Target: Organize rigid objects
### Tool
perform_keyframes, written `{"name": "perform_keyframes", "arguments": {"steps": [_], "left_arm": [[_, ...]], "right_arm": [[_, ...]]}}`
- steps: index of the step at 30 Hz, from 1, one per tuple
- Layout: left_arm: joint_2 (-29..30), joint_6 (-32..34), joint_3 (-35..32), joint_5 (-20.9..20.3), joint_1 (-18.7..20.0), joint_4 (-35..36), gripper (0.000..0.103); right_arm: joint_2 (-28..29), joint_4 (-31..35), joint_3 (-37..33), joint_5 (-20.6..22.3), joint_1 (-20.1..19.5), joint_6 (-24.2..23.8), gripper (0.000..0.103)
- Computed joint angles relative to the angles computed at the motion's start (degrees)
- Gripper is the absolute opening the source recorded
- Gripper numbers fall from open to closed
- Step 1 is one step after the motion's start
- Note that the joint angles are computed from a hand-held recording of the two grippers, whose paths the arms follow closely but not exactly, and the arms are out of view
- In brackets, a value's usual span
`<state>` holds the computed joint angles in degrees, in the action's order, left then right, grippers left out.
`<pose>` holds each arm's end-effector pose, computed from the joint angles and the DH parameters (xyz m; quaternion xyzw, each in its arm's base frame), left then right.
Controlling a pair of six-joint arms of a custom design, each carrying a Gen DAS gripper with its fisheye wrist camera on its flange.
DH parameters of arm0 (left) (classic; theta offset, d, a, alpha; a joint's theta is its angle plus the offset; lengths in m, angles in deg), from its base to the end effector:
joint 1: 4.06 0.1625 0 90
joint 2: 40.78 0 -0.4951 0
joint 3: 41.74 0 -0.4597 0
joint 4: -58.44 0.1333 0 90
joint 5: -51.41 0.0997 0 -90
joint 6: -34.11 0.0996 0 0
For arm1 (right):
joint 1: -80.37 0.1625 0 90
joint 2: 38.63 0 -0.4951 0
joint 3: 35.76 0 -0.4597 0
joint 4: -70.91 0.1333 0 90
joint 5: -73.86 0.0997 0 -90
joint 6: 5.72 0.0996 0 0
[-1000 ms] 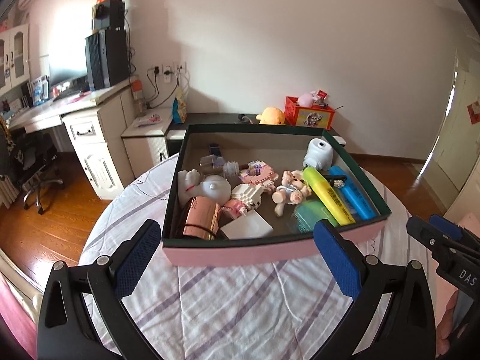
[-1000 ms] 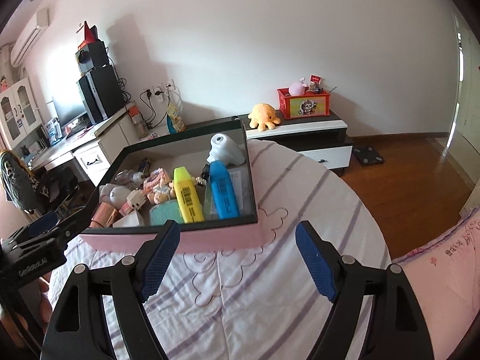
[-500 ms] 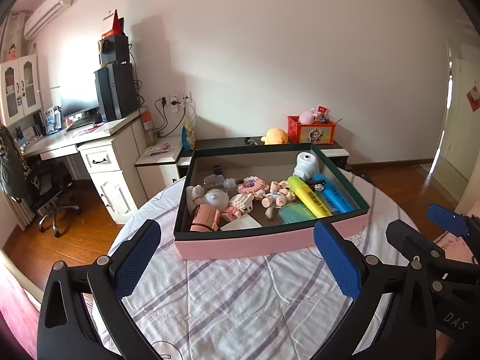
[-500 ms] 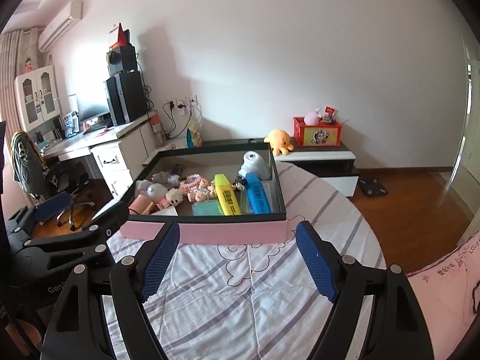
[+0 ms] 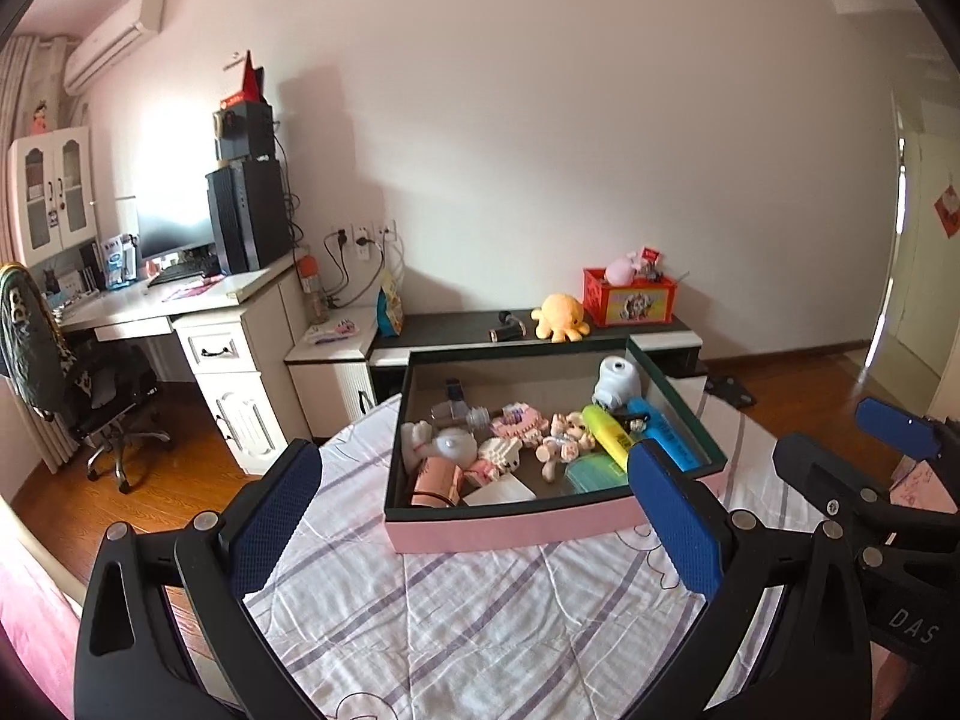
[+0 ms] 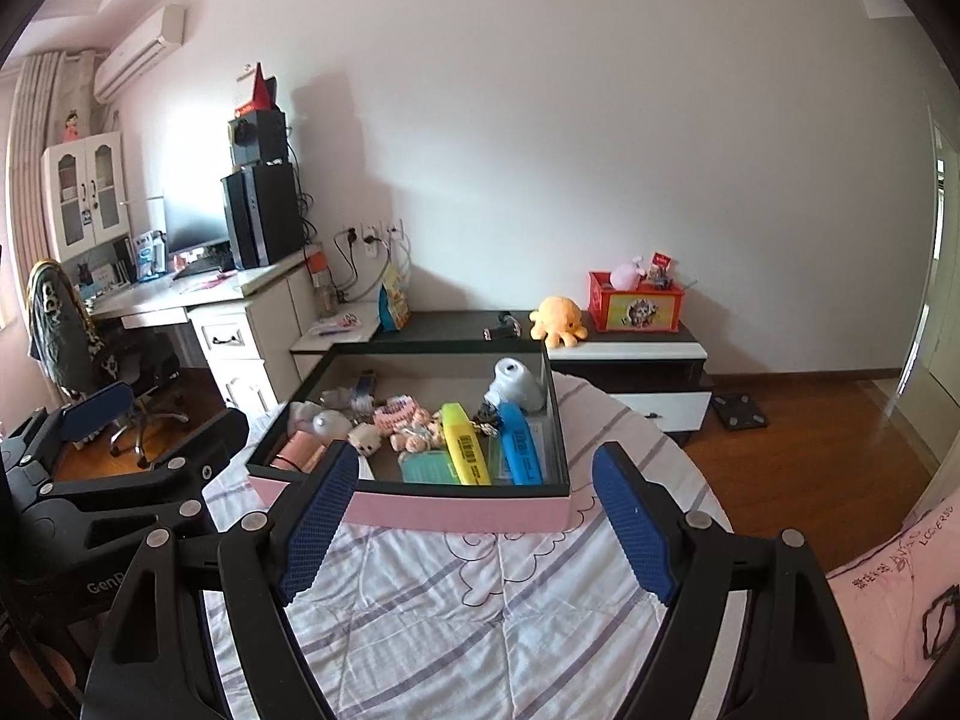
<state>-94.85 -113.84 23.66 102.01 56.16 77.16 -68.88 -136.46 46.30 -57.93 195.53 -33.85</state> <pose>-0.2059 -0.7555 0.3482 0.2745 0.7862 -0.4645 0.3013 0.4095 -0.7144 0.1107 0.1797 -0.7886 0.4979 0.3129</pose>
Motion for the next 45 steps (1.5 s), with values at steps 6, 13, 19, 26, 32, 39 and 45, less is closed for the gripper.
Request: {"name": "perform_keyframes", "arguments": {"steps": [6, 13, 19, 26, 32, 39, 45], "left_arm": [[-5.89, 1.66, 7.26, 0.21, -1.77, -5.98, 0.103], [-13.19, 4.73, 16.16, -0.74, -4.73, -12.63, 0.103], [-18.92, 4.37, 22.00, -0.54, -7.15, -14.42, 0.103], [-25.32, 6.89, 28.68, -2.21, -10.63, -18.81, 0.103], [-29.55, 9.51, 32.99, -2.91, -13.36, -23.24, 0.103], [-32.52, 10.33, 35.66, -2.59, -15.15, -25.35, 0.103], [-33.13, 10.12, 36.17, -2.45, -15.43, -25.49, 0.103]], "right_arm": [[-1.30, -3.48, 3.30, 0.19, 1.78, -0.89, 0.082], [-2.96, -8.38, 7.49, -0.90, 4.65, -1.66, 0.082], [-4.31, -14.41, 11.67, -2.00, 7.46, -3.16, 0.084], [-4.65, -20.92, 14.64, -3.96, 10.53, -6.58, 0.084], [-4.36, -28.75, 15.76, -3.74, 12.83, -12.55, 0.085], [-3.47, -37.18, 15.85, -2.87, 14.51, -18.88, 0.092], [-3.28, -40.52, 16.02, -1.19, 14.60, -20.31, 0.103]]}}
